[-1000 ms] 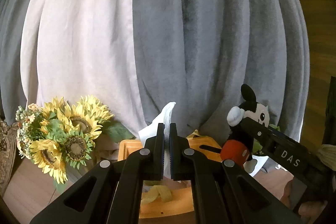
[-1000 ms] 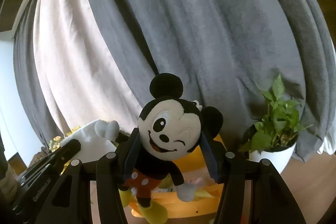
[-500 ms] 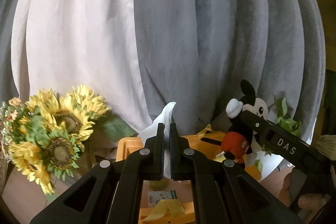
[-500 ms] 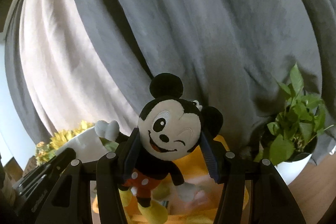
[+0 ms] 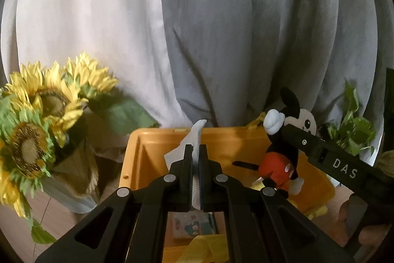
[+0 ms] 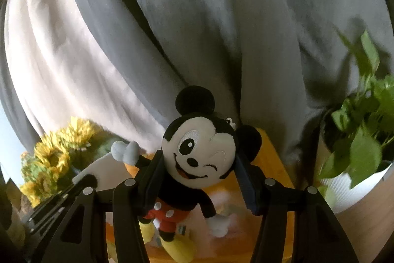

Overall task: Organize soft objects
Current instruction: 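Open left tool releasing tissue while right tool drops Mickey into crate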

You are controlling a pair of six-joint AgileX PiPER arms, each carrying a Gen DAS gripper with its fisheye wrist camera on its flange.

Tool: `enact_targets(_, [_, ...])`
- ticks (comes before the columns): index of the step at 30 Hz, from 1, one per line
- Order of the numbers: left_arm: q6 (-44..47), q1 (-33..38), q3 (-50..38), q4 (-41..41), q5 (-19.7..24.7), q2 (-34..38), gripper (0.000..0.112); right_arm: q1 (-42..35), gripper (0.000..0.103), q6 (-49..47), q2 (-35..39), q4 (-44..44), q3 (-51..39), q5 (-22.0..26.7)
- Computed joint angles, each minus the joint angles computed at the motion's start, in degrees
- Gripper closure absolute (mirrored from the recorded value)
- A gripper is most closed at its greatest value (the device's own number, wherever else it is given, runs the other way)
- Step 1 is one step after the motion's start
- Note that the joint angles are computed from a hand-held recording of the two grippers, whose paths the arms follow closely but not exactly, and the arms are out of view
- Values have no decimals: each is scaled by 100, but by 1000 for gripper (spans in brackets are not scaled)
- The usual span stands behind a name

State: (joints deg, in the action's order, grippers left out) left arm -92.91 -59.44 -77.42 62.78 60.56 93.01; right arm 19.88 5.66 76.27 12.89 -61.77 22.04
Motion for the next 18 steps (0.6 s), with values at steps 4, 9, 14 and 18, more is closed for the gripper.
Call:
enact_targets(4, [8,162,77,-122,-213,70,107,7,45,-48,283,16,-150,97])
enact_targets(9, [99,297,116,-281,-386,97,97,42,39,230,567,-228,-377,400])
enact_targets(14, [65,254,100,-324,-339,108,78,65,33,418,558,-557,-332,401])
enact_targets(18, [-24,146,94,-299,-158,57,73,28,33,409,491,-652,-279,362])
